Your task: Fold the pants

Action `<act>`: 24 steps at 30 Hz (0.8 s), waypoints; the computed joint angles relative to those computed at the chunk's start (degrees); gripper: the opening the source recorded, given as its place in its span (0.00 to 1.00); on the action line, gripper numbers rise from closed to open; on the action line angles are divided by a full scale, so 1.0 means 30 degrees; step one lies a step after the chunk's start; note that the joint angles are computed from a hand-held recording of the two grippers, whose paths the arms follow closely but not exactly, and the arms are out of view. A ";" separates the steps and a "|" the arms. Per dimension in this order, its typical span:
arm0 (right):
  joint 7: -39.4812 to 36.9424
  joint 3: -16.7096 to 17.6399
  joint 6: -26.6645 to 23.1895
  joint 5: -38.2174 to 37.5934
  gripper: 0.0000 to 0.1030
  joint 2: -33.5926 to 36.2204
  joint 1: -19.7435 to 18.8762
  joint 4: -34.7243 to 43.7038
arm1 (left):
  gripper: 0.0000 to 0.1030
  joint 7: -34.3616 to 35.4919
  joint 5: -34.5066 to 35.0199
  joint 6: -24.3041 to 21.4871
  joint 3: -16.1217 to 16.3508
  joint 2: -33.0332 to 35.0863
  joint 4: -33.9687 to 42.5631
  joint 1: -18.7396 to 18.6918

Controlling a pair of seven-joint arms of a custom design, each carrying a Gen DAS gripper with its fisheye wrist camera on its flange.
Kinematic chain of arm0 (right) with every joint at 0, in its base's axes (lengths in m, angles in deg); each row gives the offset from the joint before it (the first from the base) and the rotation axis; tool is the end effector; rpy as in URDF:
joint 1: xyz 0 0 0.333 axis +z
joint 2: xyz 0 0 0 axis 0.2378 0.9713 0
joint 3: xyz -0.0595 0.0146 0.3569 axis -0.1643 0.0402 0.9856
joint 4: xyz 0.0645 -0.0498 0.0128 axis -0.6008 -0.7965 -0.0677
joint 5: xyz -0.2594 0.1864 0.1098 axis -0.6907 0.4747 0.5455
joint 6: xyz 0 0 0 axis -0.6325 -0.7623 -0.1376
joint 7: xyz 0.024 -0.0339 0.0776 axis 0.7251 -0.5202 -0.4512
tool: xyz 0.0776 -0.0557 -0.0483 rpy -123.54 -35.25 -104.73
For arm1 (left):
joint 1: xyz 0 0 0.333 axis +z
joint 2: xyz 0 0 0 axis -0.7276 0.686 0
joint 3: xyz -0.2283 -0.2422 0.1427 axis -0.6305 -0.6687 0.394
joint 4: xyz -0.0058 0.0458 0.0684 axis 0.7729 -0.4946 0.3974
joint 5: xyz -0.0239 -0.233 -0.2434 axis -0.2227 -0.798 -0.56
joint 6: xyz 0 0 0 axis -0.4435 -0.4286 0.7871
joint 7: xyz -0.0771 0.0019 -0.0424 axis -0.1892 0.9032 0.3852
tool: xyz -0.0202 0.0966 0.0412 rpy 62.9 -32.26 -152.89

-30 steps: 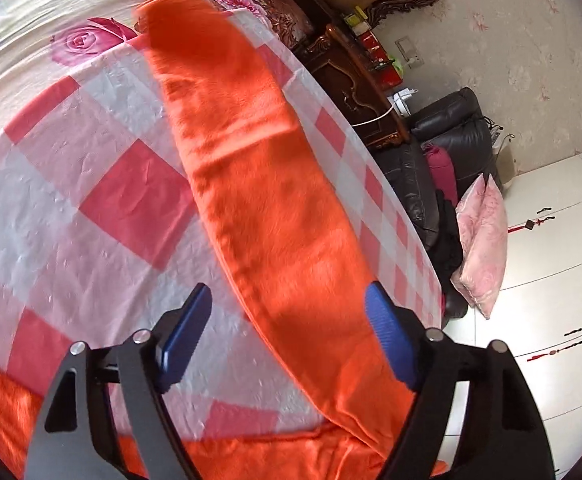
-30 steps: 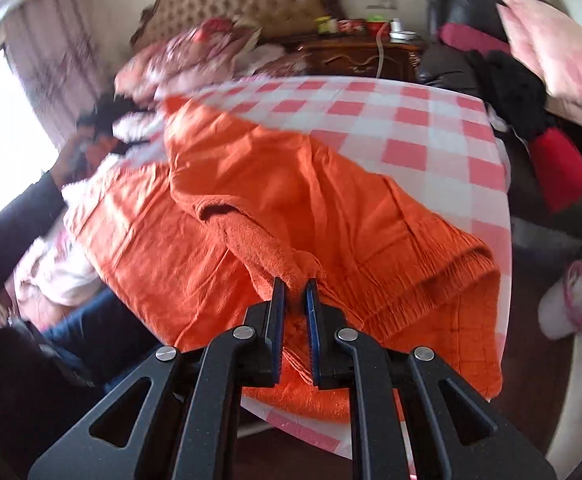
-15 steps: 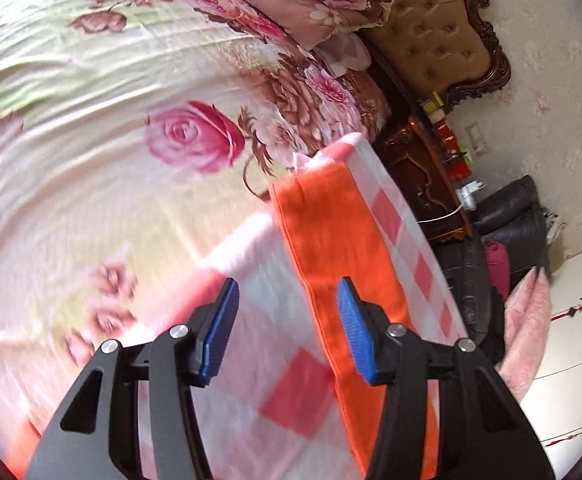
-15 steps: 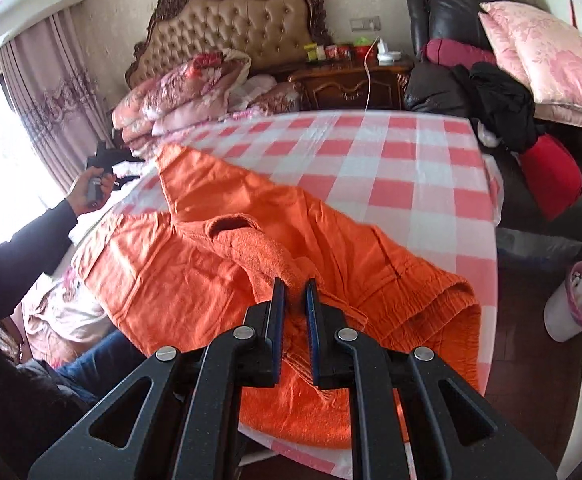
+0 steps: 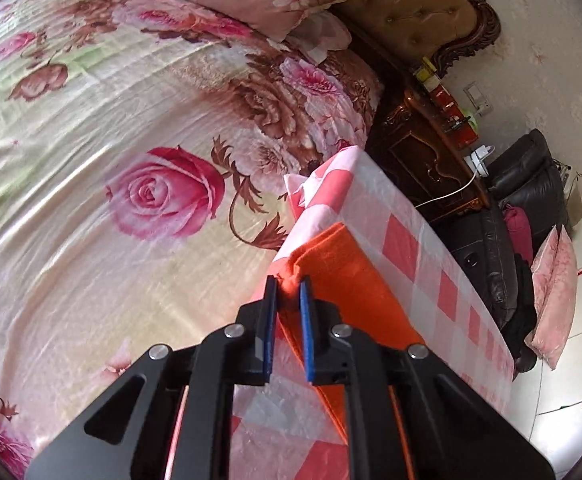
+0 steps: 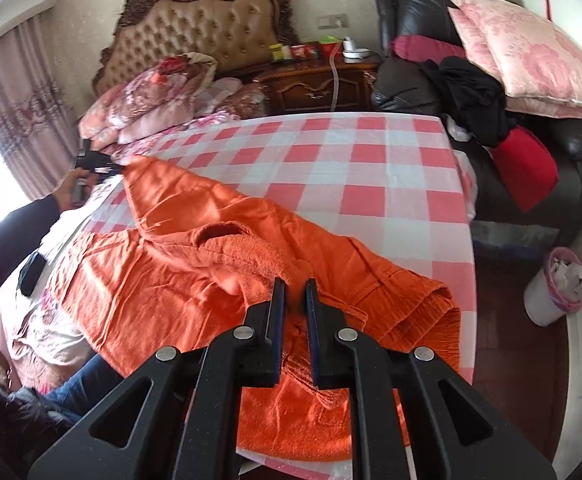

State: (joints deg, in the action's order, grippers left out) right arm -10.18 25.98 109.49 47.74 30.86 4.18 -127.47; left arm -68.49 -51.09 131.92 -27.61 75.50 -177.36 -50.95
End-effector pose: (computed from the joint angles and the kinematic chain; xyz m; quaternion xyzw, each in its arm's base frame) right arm 0.6594 -0.0490 0.5971 -0.8322 0.4086 -0.0476 0.3717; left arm 0.5813 -0.0830 0.5289 -0.9155 0.2258 -0.3057 0.1321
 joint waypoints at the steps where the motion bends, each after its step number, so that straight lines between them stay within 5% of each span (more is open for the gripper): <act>1: 0.0355 -0.0085 0.0252 -0.0248 0.12 0.0082 0.0165 0.0132 | 0.10 0.0065 -0.0003 -0.0516 -0.0061 -0.0452 0.0083 -0.0092; 5: 0.0940 0.0135 -0.0094 0.0158 0.12 0.0615 -0.0241 0.1503 | 0.10 -0.2295 0.1550 -0.2594 -0.1197 -0.4363 -0.1493 -0.0394; 11: -0.0220 -0.0184 -0.0502 -0.0350 0.12 0.0547 -0.0931 0.1338 | 0.10 -0.8019 0.0702 -0.5624 -0.5963 -1.1100 -0.7011 -0.0973; 15: -0.0417 -0.0596 -0.1508 -0.2050 0.12 0.1153 -0.1193 0.1253 | 0.10 -1.2670 -0.1087 -0.3937 -0.9085 -1.2913 -1.0975 -0.1467; 19: 0.0689 -0.0650 -0.2708 -0.2514 0.14 0.1726 -0.1580 0.1476 | 0.10 -1.5894 -0.0896 -0.2567 -1.1427 -1.3901 -1.2579 -0.0612; 22: 0.2883 -0.0597 -0.4108 -0.1646 0.33 0.2157 -0.2238 0.2266 | 0.10 -1.6465 -0.0422 -0.1850 -1.1926 -1.4411 -1.2957 -0.0057; 24: 0.4396 -0.0848 -0.3557 -0.1339 0.64 0.1701 -0.2332 0.1459 | 0.10 -1.6630 -0.0267 -0.1313 -1.2111 -1.4547 -1.3259 0.0234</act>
